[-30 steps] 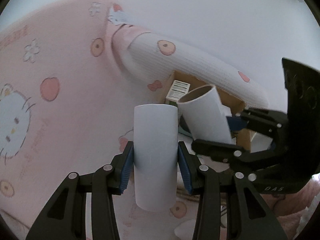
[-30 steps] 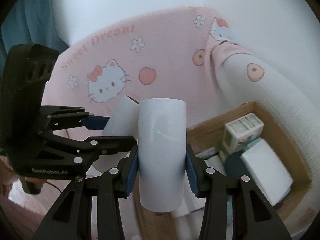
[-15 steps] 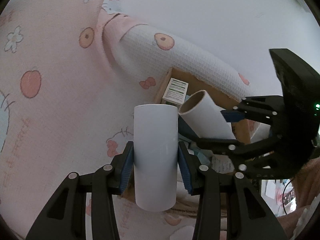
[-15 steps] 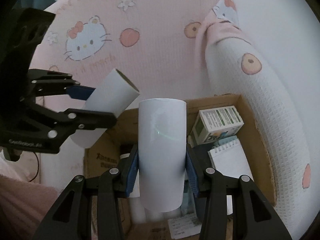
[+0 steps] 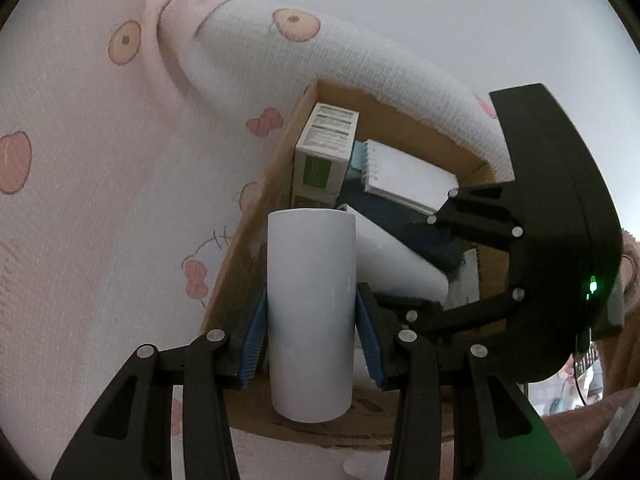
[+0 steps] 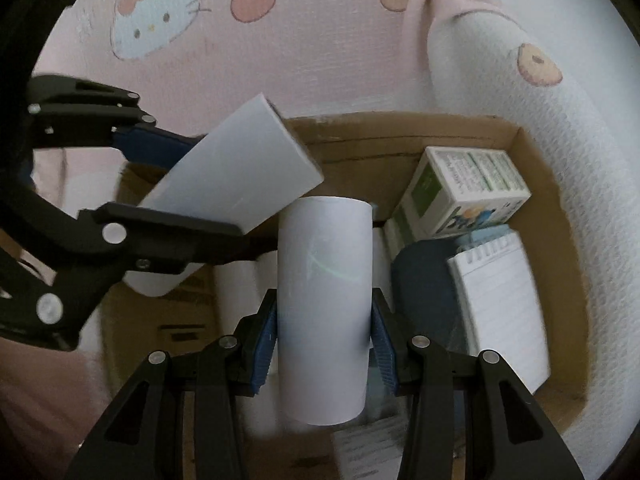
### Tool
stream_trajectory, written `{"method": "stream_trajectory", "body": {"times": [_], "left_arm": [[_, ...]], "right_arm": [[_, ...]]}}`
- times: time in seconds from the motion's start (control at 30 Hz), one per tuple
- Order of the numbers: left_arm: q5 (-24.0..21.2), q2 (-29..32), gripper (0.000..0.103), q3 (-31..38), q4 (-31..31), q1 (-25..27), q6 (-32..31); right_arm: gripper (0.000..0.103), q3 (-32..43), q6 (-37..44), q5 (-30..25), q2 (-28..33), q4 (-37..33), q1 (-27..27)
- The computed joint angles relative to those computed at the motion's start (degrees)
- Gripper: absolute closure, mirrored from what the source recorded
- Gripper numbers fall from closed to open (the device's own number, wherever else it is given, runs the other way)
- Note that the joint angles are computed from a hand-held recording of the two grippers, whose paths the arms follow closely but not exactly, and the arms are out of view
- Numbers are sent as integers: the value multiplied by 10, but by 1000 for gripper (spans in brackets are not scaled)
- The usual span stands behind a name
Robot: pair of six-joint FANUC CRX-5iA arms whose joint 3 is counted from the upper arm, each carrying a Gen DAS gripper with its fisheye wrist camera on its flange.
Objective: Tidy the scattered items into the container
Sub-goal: 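Lower both tubes into the box beside the paper rolls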
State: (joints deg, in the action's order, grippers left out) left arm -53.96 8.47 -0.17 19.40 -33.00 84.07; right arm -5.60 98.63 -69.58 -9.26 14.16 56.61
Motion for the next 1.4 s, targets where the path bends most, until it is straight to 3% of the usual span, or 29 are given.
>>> {"method": "stream_trajectory", "body": {"times": [0.3, 0.47, 0.67, 0.73, 0.77, 0.87, 1.1, 1.27, 1.4], "left_arm": [[-8, 16, 57, -3, 40, 13, 0], [-26, 26, 57, 23, -13, -4, 21], [-29, 24, 57, 23, -7, -6, 16], [-27, 23, 57, 23, -9, -5, 18], [-28, 24, 57, 22, -5, -4, 18], [-26, 25, 57, 18, 0, -2, 22], [-28, 26, 57, 17, 10, -3, 16], [-32, 32, 57, 30, -7, -10, 24], [-30, 32, 57, 26, 5, -7, 21]], "right_arm": [[62, -7, 12, 16, 15, 24, 0], [62, -22, -4, 16, 23, 57, 1], [62, -9, 3, 22, 31, 50, -13], [68, -17, 3, 36, 22, 59, -13], [77, -22, 6, 37, 17, 65, -13], [84, -13, 17, 19, 19, 57, -13], [88, 9, 22, -22, 19, 29, -16], [91, -18, 20, -9, 5, 50, -8], [92, -25, -31, -9, 18, 94, 28]]}}
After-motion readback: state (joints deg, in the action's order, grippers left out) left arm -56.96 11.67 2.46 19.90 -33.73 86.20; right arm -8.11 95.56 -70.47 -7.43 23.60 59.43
